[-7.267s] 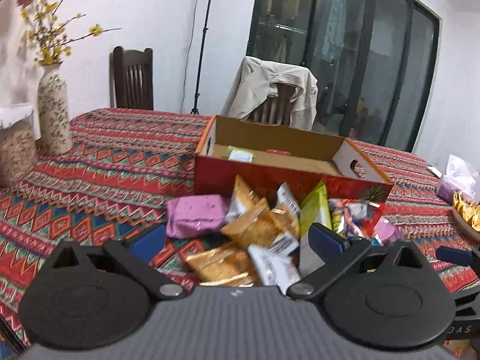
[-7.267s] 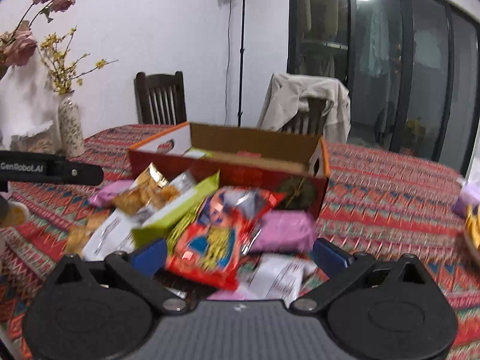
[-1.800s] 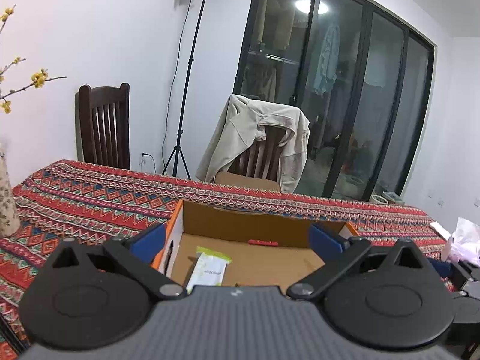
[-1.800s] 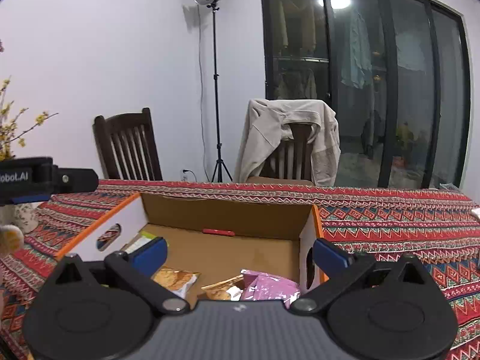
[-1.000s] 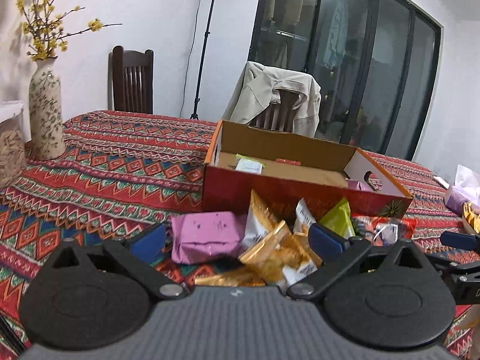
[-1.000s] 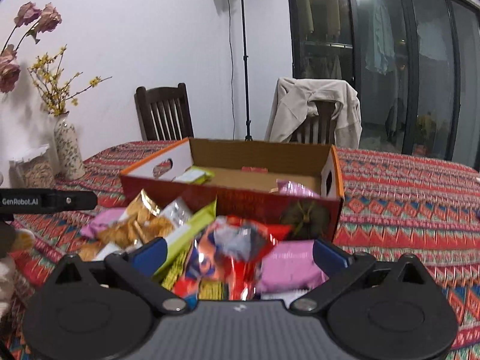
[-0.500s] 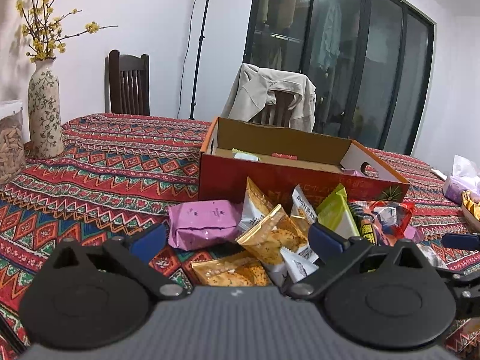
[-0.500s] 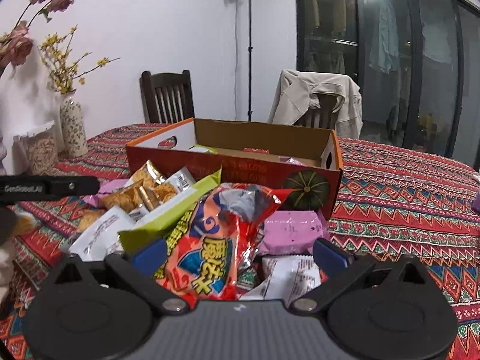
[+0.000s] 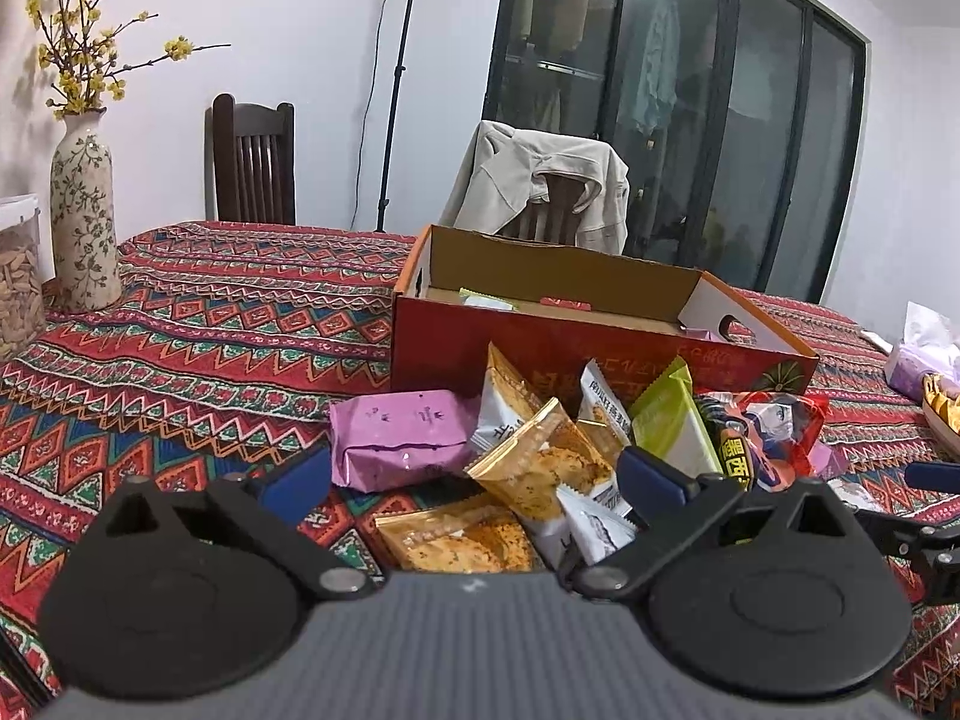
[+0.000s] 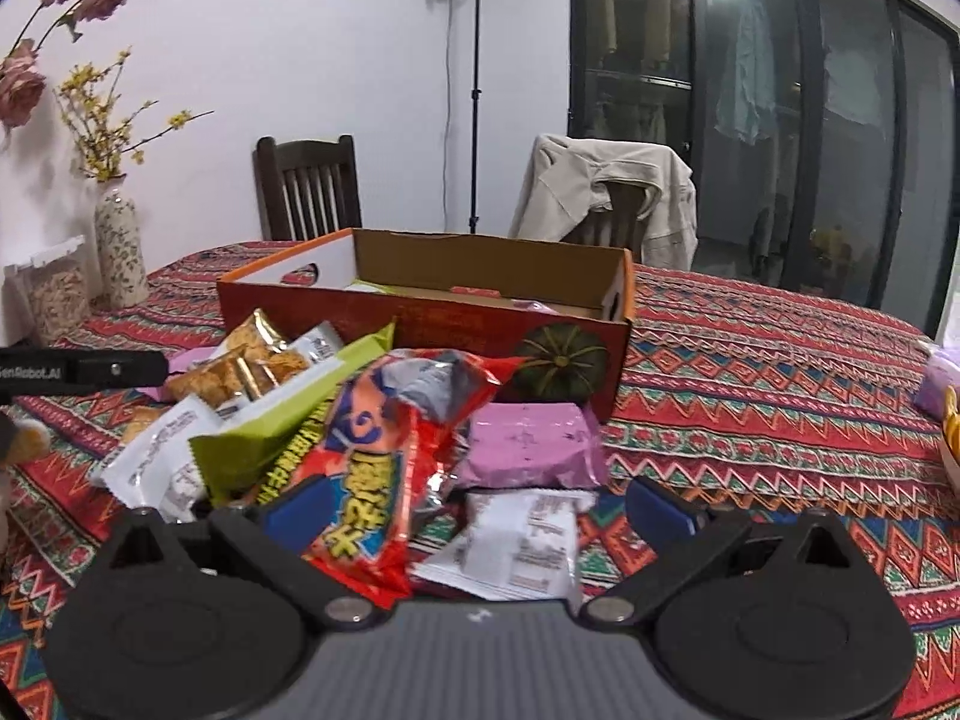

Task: Organize snacks
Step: 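Move both tools back over the snack pile, then grasp a white paper packet with the right tool while the left reaches toward cracker bags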

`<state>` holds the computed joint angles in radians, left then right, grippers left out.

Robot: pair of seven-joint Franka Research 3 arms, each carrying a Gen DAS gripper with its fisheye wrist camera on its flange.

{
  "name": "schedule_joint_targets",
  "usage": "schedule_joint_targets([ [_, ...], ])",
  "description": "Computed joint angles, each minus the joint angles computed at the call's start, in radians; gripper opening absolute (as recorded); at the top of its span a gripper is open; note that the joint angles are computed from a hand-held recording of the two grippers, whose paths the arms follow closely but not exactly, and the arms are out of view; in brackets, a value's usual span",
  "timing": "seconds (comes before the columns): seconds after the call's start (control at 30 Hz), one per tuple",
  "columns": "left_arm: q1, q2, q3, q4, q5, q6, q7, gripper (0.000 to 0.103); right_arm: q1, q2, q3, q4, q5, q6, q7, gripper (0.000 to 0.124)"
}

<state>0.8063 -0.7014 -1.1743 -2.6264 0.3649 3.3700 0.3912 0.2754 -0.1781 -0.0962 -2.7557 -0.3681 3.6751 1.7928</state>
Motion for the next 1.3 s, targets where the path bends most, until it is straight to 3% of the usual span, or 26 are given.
schedule_joint_targets([
  [0.3, 0.000, 0.021, 0.004, 0.001, -0.002, 0.001, 0.003, 0.103, -0.002, 0.007, -0.003, 0.013, 0.018, -0.041, 0.007, 0.094],
  [0.5, -0.004, 0.026, 0.008, -0.002, -0.009, 0.001, 0.004, 0.103, -0.011, 0.011, 0.046, 0.039, 0.158, -0.111, -0.099, 0.082],
  [0.63, -0.006, 0.032, 0.010, 0.001, -0.009, -0.007, 0.005, 0.103, 0.049, 0.035, -0.037, 0.069, 0.054, -0.157, -0.021, 0.075],
  [0.77, -0.005, 0.034, 0.006, 0.007, -0.001, -0.021, 0.004, 0.103, 0.044, 0.045, -0.039, 0.073, 0.040, -0.160, 0.003, 0.053],
  [0.93, -0.002, 0.031, 0.002, 0.015, 0.011, -0.043, -0.008, 0.103, 0.026, 0.052, -0.039, 0.063, -0.001, -0.115, 0.037, 0.045],
  [1.13, -0.052, 0.006, 0.057, 0.010, 0.034, -0.117, -0.052, 0.103, -0.018, 0.056, -0.028, 0.046, -0.052, -0.024, 0.093, 0.043],
  [1.3, -0.121, 0.032, 0.114, 0.039, 0.097, -0.310, -0.058, 0.103, -0.053, 0.061, -0.007, 0.040, -0.071, 0.027, 0.115, 0.042],
])
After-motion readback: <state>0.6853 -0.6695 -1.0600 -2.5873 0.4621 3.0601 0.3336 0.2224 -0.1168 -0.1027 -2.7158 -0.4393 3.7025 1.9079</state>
